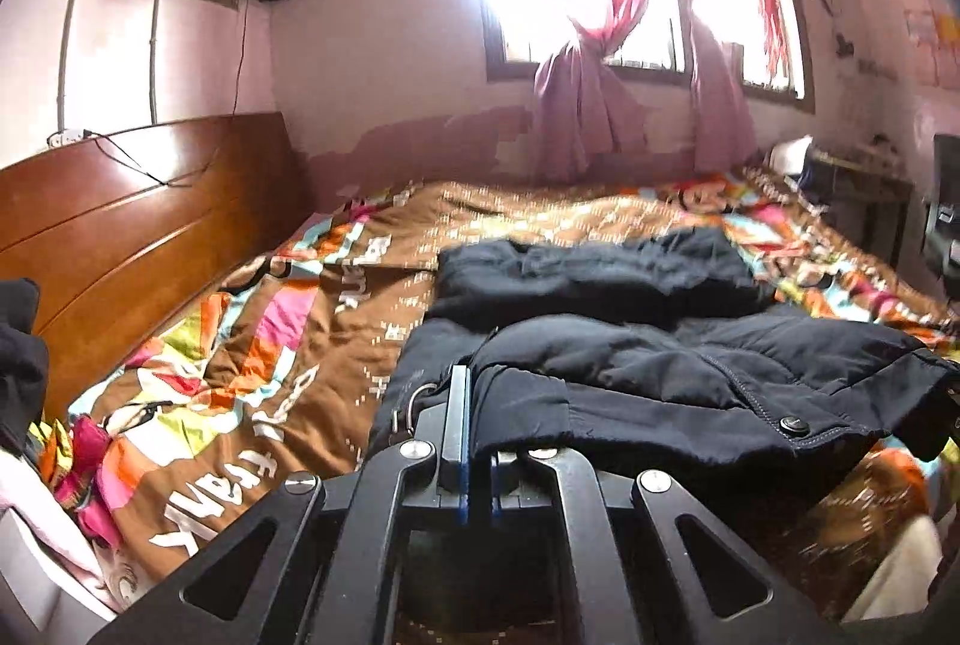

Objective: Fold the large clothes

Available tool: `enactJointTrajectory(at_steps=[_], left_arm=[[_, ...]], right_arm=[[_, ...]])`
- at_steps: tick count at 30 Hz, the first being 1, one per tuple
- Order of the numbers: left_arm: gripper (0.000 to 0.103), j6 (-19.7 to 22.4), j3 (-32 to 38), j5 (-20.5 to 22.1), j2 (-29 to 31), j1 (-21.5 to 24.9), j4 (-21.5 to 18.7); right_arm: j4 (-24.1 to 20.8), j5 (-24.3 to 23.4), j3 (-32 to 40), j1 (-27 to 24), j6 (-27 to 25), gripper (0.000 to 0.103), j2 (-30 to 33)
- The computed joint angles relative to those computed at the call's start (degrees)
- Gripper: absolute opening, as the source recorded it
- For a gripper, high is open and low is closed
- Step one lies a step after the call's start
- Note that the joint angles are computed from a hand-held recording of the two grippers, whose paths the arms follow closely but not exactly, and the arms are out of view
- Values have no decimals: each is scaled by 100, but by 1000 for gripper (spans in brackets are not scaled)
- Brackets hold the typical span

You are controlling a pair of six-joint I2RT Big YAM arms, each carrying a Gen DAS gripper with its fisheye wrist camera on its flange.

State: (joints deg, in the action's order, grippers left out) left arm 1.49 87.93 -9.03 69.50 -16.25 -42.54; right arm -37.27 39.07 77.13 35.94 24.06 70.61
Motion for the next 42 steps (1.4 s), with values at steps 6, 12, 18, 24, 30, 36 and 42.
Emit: enactJointTrajectory(at_steps=[6, 12, 18, 24, 30, 36, 42], left_arm=[[3, 137, 50, 259, -372, 90, -38], [3, -1, -23, 757, -748, 263, 137], [3, 228, 83, 769, -885, 232, 99], [4, 657, 269, 1904, -772, 566, -822], [7, 1483, 26, 2786, -857, 842, -1713], [31, 1987, -410, 3046, -1034, 758, -2315], [62, 2243, -688, 3038, -1260, 298, -2362]], right_arm=[[113, 393, 67, 318, -250, 7, -321], [426, 852, -21, 714, -478, 7, -702], [615, 1217, 87, 1058, -712, 7, -797], [180, 799, 274, 839, -297, 7, -657], [64, 54, 397, 364, -128, 7, -453], [45, -316, 681, 177, -328, 7, -147], [-19, -442, 977, 161, -427, 7, 95]])
